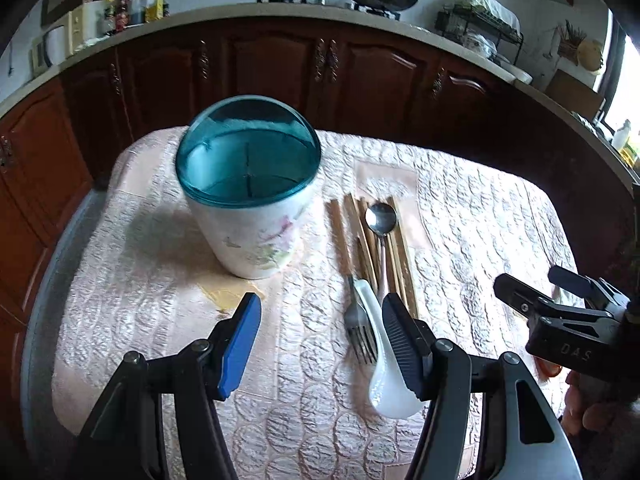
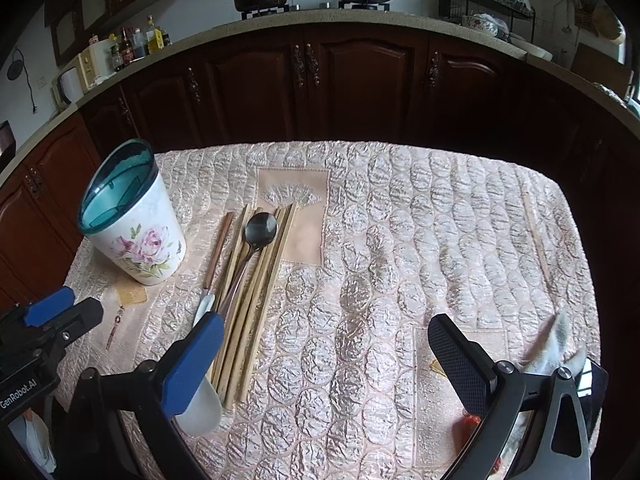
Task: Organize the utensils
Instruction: 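Close the left tool on the white ceramic spoon while the right tool grasps the metal spoon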
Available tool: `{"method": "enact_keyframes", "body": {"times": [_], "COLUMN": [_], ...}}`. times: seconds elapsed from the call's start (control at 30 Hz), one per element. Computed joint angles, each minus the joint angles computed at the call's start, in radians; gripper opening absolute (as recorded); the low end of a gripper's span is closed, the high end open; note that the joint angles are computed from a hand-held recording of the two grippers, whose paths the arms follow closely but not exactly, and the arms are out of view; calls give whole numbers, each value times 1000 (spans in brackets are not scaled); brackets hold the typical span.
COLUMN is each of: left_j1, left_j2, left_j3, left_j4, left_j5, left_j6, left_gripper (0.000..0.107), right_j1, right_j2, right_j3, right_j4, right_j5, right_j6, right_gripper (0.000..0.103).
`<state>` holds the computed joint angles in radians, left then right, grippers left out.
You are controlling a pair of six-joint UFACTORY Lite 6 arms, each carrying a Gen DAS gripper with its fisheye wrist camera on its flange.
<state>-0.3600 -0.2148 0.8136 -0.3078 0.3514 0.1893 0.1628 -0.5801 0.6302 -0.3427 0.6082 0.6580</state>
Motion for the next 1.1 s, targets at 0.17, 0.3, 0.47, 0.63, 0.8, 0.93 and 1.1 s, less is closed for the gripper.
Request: {"method": "enact_keyframes", "body": {"times": [0.17,0.3,0.47,0.63,0.8,0.93,1.1], "left_j1": [-8,-41,-82,-97,-104,-105,-110], "left_j2": [128,235,353,412,475,497,522], "left_j3": [68,127,197,236,278,297,321], "left_j4": [-174,-172,-124,-102,-87,-66,-51], "left_j5": [17,7,-2,4,-1,9,22], "left_j6": [181,186,133,105,91,70,52], "left_gripper": [64,62,57,57,57,56,46], "right_j1": [-61,-112,-153,-183,-198,-191,-195], "right_j2": [45,85,128,178,227,247,266], "right_j3": [-15,-17,-12,3,23,32,35], "right_j4": [102,188,248,276,276,259,278], "right_j5": [-80,-119,-146,-163,-178,-188,-199], "right_j6": [-137,-244,-331,-378,-382,-363,-380], "right_gripper": [103,101,100,100,100,100,100]}}
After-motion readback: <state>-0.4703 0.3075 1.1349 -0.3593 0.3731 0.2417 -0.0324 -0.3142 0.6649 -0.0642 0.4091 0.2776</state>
